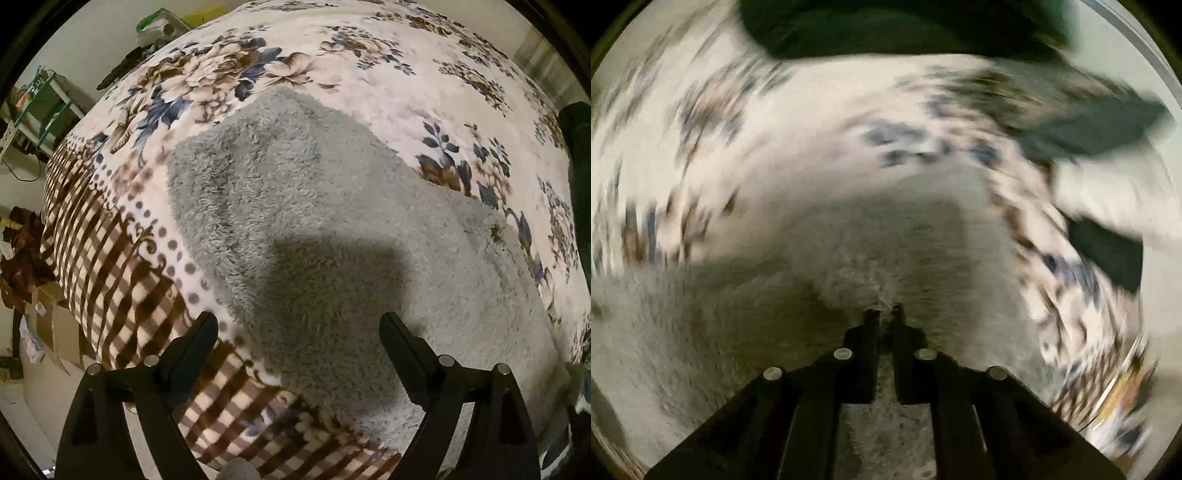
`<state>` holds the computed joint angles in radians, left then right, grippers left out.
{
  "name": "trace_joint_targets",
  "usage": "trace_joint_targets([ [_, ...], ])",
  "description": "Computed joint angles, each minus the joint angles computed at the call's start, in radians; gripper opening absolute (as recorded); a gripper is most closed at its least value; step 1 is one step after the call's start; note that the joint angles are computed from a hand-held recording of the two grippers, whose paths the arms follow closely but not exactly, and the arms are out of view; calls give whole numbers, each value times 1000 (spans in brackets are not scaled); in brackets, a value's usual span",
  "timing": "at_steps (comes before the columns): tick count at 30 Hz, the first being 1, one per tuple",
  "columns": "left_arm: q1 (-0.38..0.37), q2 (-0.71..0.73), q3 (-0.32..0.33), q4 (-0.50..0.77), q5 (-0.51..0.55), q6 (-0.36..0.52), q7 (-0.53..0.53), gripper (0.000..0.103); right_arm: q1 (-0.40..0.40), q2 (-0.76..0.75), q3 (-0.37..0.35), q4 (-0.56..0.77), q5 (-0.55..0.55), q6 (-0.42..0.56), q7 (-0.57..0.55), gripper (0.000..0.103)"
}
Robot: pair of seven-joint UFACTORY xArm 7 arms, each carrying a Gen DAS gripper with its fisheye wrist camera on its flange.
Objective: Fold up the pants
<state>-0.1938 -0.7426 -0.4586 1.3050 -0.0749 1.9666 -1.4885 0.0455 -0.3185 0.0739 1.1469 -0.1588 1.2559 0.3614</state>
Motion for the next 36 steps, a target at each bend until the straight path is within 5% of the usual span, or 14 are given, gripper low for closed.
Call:
trace_joint_targets([
  [4, -6, 2, -2, -1, 3, 6, 9, 89, -120, -120, -111, -64, 21, 32, 72, 7],
  [5, -8, 0, 0, -4, -1, 6, 10, 89, -139, -134, -148, -81, 75, 37, 73, 13],
  [8, -10, -1, 2, 0, -13, 9, 7, 89, -188, -168, -218, -112, 209, 73, 67, 63],
  [11, -4, -9, 5, 30, -14, 35, -4, 89, -208, -262, -207, -145, 250, 101, 85, 64],
  [15, 7, -69, 42, 31, -16, 69, 0, 89, -159, -398, -152, -230, 384, 152, 191, 64],
  [19, 25, -156, 116, -4, 31, 131, 79, 89, -9, -458, -55, -315, 573, 180, 289, 64],
  [24, 39, -280, 256, -128, 121, 97, 224, 89, 176, -411, 115, -381, 763, 48, 439, 64],
  [28, 41, -334, 377, -278, 70, -20, 320, 89, 247, -349, 222, -388, 798, -64, 586, 64],
  [29, 44, -343, 398, -316, 55, -51, 342, 80, 259, -337, 235, -391, 799, -85, 616, 64],
  [31, 55, -378, 417, -381, 39, -124, 381, 21, 283, -308, 271, -388, 794, -120, 690, 64],
  [32, 66, -378, 416, -384, 34, -132, 392, 13, 293, -294, 279, -390, 789, -142, 712, 64],
  [34, 90, -390, 400, -363, 53, -164, 423, 12, 315, -269, 306, -381, 769, -176, 767, 63],
  [35, 99, -385, 385, -334, 75, -166, 449, 12, 324, -274, 307, -384, 761, -198, 782, 49],
  [36, 110, -382, 379, -300, 89, -165, 471, 12, 330, -272, 299, -374, 735, -191, 789, 22],
])
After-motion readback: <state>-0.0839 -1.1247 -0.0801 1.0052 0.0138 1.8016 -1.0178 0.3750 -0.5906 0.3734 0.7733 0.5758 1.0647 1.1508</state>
